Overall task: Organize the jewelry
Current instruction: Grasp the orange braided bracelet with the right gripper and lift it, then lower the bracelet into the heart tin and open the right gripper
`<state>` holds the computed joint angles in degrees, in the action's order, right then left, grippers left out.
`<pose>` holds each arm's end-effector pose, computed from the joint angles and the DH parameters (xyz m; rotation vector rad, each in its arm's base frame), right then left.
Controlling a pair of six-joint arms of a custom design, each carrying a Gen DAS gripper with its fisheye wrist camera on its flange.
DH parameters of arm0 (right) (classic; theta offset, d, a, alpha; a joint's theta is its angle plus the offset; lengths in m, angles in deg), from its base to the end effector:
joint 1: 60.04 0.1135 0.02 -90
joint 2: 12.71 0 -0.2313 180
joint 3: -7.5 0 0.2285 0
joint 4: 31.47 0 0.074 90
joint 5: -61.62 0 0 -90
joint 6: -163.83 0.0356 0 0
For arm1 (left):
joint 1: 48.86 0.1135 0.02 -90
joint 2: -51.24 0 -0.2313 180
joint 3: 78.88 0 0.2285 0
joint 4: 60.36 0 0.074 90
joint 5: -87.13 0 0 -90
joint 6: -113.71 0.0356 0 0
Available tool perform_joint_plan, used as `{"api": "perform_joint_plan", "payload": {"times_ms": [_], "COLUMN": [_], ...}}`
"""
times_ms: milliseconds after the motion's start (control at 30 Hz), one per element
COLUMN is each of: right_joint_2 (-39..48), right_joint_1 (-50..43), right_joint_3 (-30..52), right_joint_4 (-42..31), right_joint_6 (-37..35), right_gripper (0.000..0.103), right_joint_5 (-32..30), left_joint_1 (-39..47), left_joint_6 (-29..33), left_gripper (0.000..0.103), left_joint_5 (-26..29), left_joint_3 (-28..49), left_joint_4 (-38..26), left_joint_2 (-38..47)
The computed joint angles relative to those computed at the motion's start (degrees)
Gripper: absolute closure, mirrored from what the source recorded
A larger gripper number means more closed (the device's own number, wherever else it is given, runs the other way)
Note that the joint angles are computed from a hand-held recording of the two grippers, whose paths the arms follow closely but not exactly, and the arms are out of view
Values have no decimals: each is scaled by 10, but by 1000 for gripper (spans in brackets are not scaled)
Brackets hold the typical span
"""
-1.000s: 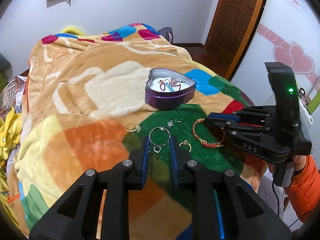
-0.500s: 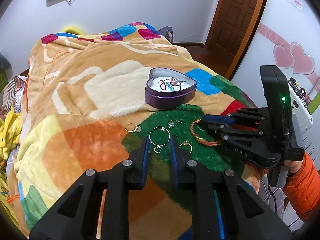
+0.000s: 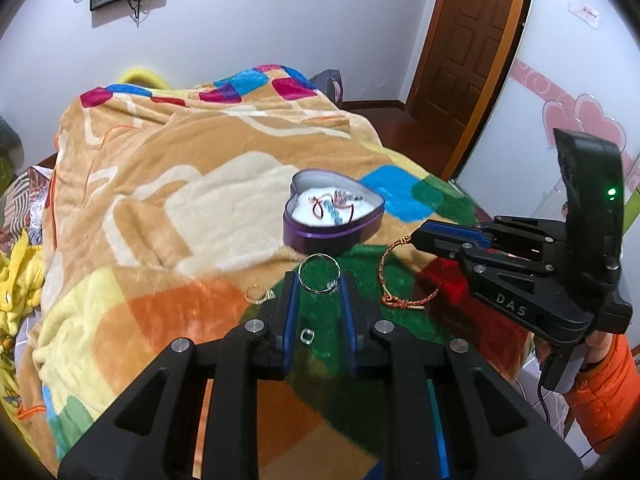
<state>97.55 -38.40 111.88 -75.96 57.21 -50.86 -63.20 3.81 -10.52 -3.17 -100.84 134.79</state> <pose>0.3627 0.1585 0.2248 -0.9569 2.2299 0.5187 0.2851 -0.0680 0.2305 -0.1779 2.4008 -0.1159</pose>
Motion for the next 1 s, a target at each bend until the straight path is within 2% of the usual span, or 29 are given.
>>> {"api": "perform_joint_plan", "payload": {"times_ms": [33, 200, 400, 433, 533, 567, 733, 800, 867, 1000], "right_joint_2": [0, 2, 6, 13, 37, 40, 76, 78, 74, 64], "right_joint_1": [0, -3, -7, -6, -5, -3, 4, 7, 6, 0], "right_joint_3": [5, 23, 10, 16, 30, 21, 46, 39, 33, 24], "right_joint_4": [-1, 11, 21, 9, -25, -17, -34, -17, -9, 6], "right_joint_6": [3, 17, -14, -20, -36, -39, -41, -37, -37, -28], "right_gripper": [100, 100, 98, 94, 72, 72, 72, 76, 90, 93], "right_joint_5": [-2, -11, 3, 8, 14, 18, 28, 35, 37, 38], "left_joint_1": [1, 9, 16, 16, 17, 18, 21, 21, 21, 21], "left_joint_6": [1, 10, 14, 14, 13, 12, 6, 6, 8, 9], "left_gripper": [84, 84, 84, 84, 84, 84, 84, 84, 84, 84], "left_joint_5": [1, 6, 15, 16, 21, 22, 28, 26, 24, 22], "left_joint_3": [4, 24, 28, 26, 24, 24, 17, 15, 18, 22], "left_joint_4": [1, 6, 16, 18, 20, 21, 23, 22, 19, 18], "left_joint_2": [2, 17, 32, 34, 45, 50, 56, 54, 56, 60]}}
